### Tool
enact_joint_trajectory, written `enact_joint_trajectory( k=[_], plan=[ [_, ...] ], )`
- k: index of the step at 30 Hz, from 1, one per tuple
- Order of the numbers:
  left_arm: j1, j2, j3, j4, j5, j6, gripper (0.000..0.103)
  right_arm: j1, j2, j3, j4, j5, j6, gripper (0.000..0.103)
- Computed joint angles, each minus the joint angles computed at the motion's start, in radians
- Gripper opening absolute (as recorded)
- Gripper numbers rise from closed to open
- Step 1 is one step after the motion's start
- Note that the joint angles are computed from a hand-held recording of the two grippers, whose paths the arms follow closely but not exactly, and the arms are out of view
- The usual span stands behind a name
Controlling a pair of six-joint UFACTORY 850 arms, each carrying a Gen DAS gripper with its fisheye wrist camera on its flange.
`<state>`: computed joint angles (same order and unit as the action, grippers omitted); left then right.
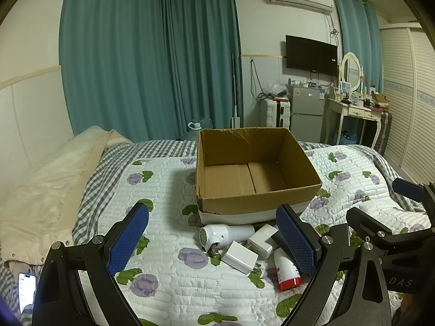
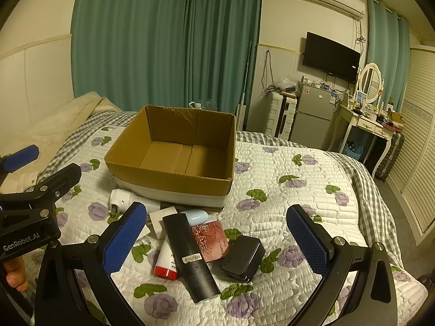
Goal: Organize rigid objects
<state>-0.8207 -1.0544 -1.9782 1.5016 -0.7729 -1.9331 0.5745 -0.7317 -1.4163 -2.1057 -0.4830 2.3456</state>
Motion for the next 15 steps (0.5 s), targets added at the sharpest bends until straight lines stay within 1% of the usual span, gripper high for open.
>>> enact_joint_trajectory(
  k=[15],
  plan=[
    [0.003,0.001,0.004,-0.004,0.009,-0.004,0.097,-0.002,-0.003,-0.003,-0.004,0.009,-0.001,0.103]
  ],
)
